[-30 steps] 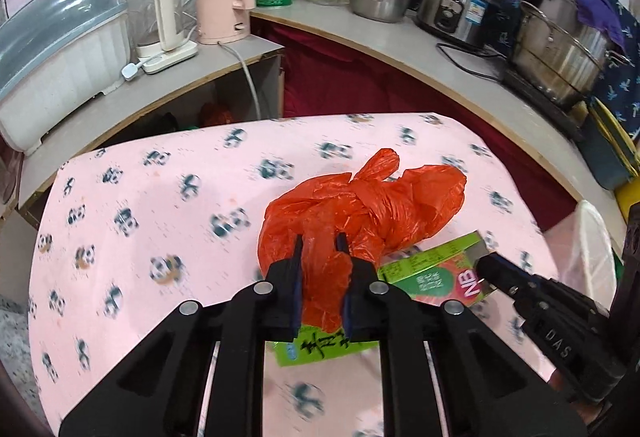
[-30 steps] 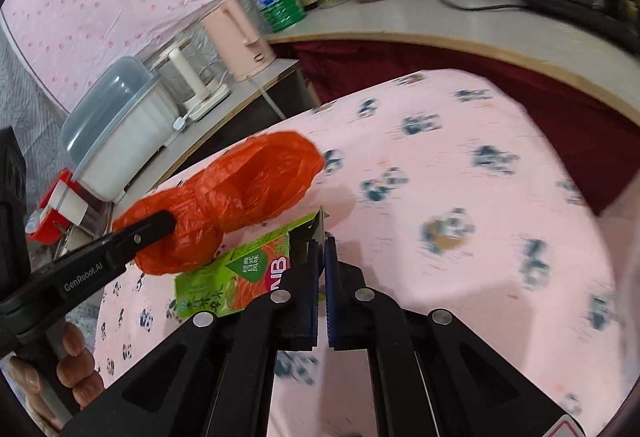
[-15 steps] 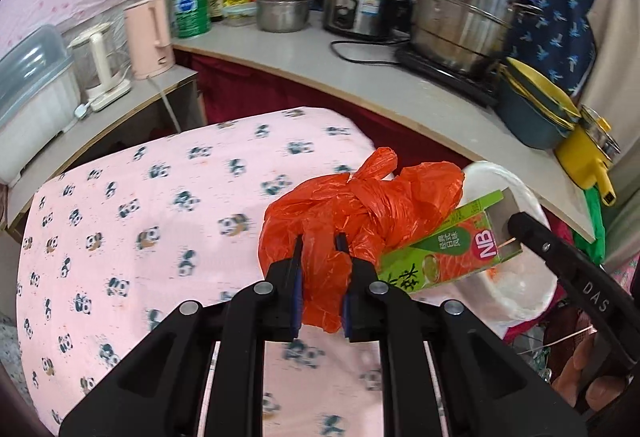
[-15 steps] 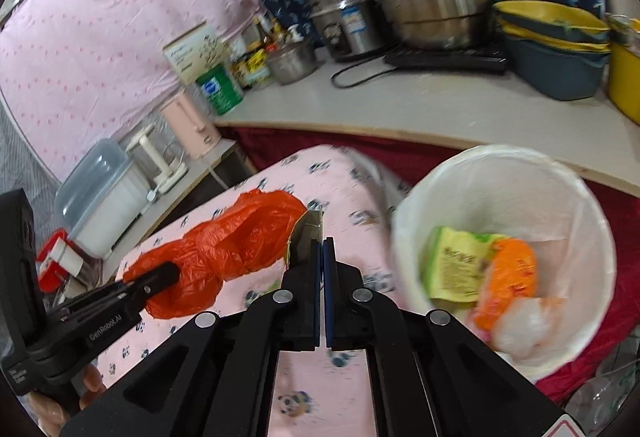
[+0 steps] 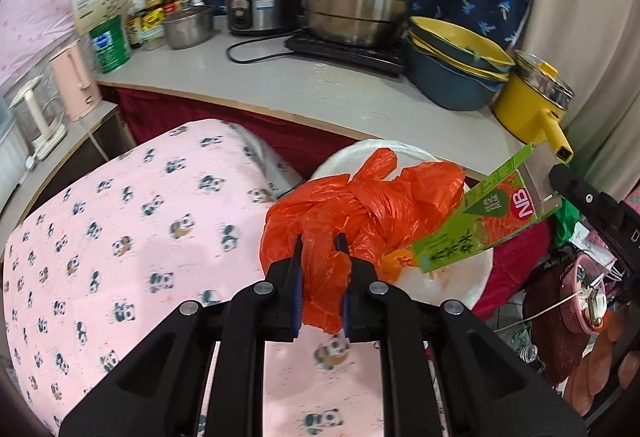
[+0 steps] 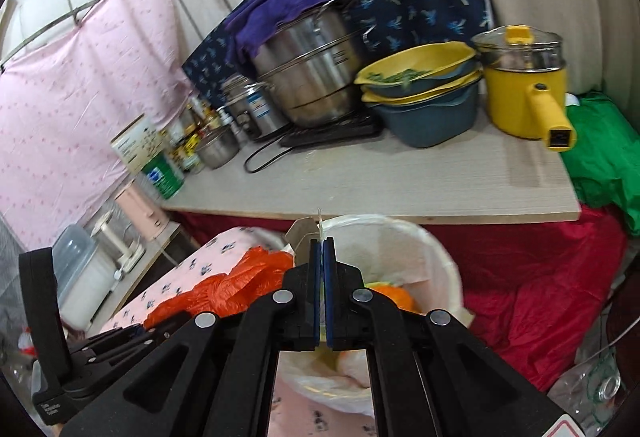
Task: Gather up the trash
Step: 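Carry the red bag and green carton over the bin and release both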
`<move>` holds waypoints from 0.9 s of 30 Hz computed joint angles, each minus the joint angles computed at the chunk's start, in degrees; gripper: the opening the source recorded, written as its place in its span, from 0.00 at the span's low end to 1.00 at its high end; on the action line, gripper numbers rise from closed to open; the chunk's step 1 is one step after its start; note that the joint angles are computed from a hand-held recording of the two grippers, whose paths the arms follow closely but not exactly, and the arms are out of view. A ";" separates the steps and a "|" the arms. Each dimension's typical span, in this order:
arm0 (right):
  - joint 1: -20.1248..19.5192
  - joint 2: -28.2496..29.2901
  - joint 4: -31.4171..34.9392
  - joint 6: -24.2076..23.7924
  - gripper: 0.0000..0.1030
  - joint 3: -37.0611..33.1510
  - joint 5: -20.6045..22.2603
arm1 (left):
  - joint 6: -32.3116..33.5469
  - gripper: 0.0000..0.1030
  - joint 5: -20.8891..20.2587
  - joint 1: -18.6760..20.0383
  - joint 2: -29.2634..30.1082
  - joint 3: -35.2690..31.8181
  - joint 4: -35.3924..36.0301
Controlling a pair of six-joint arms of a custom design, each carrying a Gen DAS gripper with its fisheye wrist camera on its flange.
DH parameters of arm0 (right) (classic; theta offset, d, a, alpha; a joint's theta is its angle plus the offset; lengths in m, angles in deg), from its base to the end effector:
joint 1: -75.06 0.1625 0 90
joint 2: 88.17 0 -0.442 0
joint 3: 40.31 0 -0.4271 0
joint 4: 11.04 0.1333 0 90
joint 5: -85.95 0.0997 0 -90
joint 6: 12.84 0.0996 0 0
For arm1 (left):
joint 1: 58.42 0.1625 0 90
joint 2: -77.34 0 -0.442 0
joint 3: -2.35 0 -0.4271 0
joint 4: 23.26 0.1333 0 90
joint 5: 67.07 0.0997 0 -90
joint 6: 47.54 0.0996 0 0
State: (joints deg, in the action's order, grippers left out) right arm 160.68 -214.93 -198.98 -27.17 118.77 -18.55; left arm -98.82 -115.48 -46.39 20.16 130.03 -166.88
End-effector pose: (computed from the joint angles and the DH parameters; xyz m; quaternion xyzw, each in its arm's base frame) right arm 0.0908 -0.2330 0.3393 0.0042 -0.8365 0.5131 0.1920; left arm -0.4043 -0.2901 0.0311 0.2641 0.8877 -0.2585 0.2745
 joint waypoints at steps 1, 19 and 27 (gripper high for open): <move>-1.64 -1.40 1.03 -0.19 0.02 -0.01 1.25 | 0.71 0.13 -0.30 0.08 1.10 -0.70 -0.54; -7.74 -1.46 3.71 -3.14 0.10 -1.19 5.79 | 5.97 0.42 0.67 0.73 10.27 -5.92 -5.44; -6.59 -4.02 6.93 -3.75 0.15 -0.73 4.70 | 2.78 0.44 0.99 -0.18 9.00 -5.05 -4.51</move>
State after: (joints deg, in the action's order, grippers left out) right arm 154.09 -218.94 -192.05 -30.92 118.04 -13.85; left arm -96.04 -114.49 -46.57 29.16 124.98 -171.39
